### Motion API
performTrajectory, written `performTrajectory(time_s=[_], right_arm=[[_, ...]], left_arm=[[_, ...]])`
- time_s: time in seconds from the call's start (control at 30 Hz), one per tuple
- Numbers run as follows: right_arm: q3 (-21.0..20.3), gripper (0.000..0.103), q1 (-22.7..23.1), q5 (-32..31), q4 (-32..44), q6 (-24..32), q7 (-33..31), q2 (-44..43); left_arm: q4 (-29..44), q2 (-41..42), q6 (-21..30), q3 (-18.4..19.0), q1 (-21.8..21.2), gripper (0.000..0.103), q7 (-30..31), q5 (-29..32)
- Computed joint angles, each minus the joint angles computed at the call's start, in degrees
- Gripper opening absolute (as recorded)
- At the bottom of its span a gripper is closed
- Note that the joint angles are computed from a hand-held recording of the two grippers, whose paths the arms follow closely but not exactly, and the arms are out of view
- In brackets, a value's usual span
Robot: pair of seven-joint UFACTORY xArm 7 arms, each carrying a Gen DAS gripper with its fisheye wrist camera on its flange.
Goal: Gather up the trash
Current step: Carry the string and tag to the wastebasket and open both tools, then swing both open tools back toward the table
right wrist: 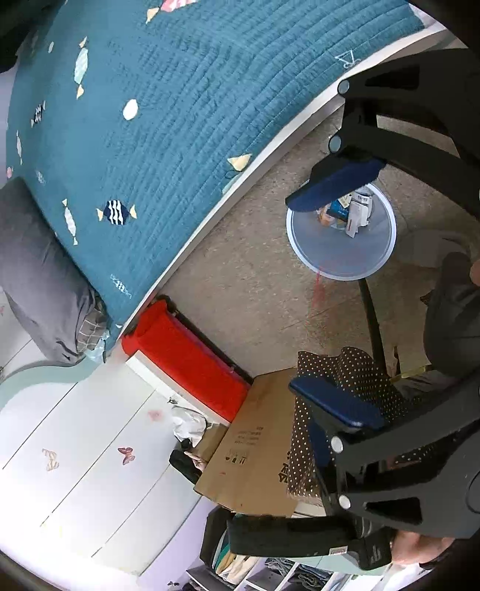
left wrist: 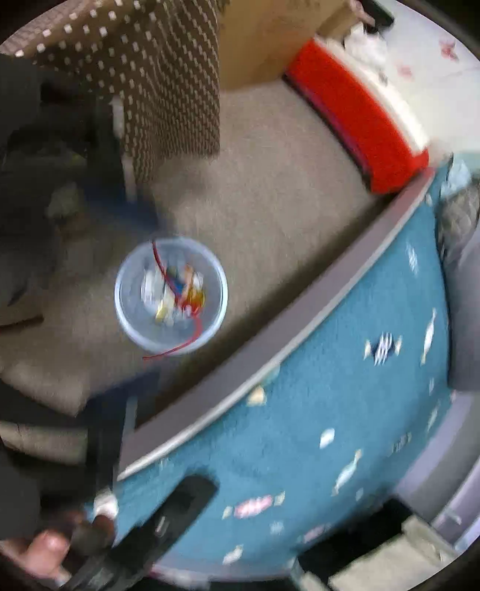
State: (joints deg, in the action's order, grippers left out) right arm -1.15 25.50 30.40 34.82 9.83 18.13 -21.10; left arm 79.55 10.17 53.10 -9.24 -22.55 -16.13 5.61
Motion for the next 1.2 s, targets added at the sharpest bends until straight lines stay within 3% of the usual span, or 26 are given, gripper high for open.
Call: performTrajectory(time_s=[0.1, 0.27, 0.37, 0.73, 1.03, 1.2], right_arm=[[1.71, 0.097, -1.68, -1.68, -0.41, 0.32, 2.5, -1.13], [7.92, 0.097, -7.66, -9.84, 0.26, 3.7, 11.96, -3.13], [9.95, 0.097, -8.69, -14.08, 1.07, 5.39, 16.06, -4.64], [14.97, 0.097, -6.4, -23.09, 7.75, 10.35, 23.55, -7.86], [21.07, 0.097, -4.49, -30.04, 17.75, 15.04, 28.02, -4.99], [24.66, 0.097, -2.64, -35.04, 25.73, 17.52, 29.36, 0.9]], left_arm=[[-1.29, -1.68, -1.66, 0.0, 0.01, 0.091, 0.55, 1.06], [-5.18, -7.26, -4.45, -0.08, 0.68, 0.091, -1.11, 0.84], [-7.85, -11.49, -6.57, -0.32, 1.42, 0.091, -2.35, 0.97], [-21.79, -33.83, -10.78, -0.94, 5.16, 0.094, -2.89, -0.17], [-31.1, -51.09, -7.63, 0.88, 8.95, 0.095, -0.12, -3.06], [-36.28, -61.6, -3.98, 3.89, 12.3, 0.095, 1.83, -3.95]])
